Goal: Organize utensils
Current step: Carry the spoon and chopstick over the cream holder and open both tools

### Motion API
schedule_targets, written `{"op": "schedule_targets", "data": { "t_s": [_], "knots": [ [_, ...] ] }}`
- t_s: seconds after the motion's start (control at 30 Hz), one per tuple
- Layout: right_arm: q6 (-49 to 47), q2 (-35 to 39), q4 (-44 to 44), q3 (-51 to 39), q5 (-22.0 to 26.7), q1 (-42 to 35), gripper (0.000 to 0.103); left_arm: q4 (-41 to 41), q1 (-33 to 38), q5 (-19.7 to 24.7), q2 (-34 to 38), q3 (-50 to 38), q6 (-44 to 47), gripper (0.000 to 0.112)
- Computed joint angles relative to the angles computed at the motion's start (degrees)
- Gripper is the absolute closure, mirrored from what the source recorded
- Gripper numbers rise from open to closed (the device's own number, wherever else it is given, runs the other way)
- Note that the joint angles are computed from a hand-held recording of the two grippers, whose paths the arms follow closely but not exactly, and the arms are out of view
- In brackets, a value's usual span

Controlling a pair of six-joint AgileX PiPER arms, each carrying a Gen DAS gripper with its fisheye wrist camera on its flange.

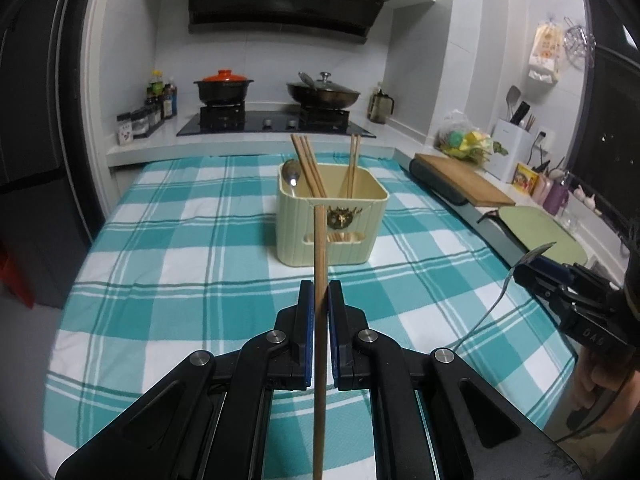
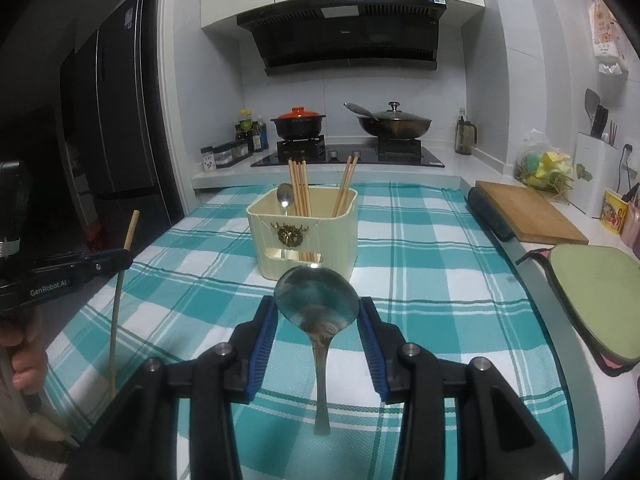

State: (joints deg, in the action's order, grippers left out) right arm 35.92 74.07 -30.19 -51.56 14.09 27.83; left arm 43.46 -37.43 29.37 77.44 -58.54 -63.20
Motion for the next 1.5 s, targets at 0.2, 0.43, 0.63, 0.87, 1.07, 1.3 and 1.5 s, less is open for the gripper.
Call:
{"op": "schedule_targets", "data": {
  "t_s": [0.2,0.43,0.63,0.87,1.07,1.3,1.5],
  "knots": [
    [2.69,-1.16,-3.94,-1.24,0.97,0.89,0.061,1.0,0.97,-2.63,-2.7,1.14,-1.98,0.107],
    [5.01,-2.19,-6.84,-2.22,2.4,2.52,0.061,2.4,3.02,-5.25,-4.16,2.47,-4.43,0.107],
    [4.43,-2.24,-6.6,-3.08,2.75,3.07,0.061,3.96,2.99,-4.88,-4.18,2.5,-6.02,0.107],
    [-7.78,-0.28,4.25,-7.53,3.39,1.23,0.061,-5.48,5.3,-4.3,-2.9,-3.55,5.76,0.108],
    [-30.82,7.36,26.65,-21.63,7.53,-3.23,0.061,-19.79,10.71,-2.65,1.94,-16.58,23.53,0.107],
    [-38.05,23.57,33.92,-49.7,16.91,-5.87,0.061,-27.25,15.86,2.08,16.26,-41.82,35.28,0.107],
    [-37.28,43.55,36.08,-82.8,29.64,-7.76,0.061,-31.08,18.08,8.6,33.93,-67.31,39.36,0.108]
  ]
}}
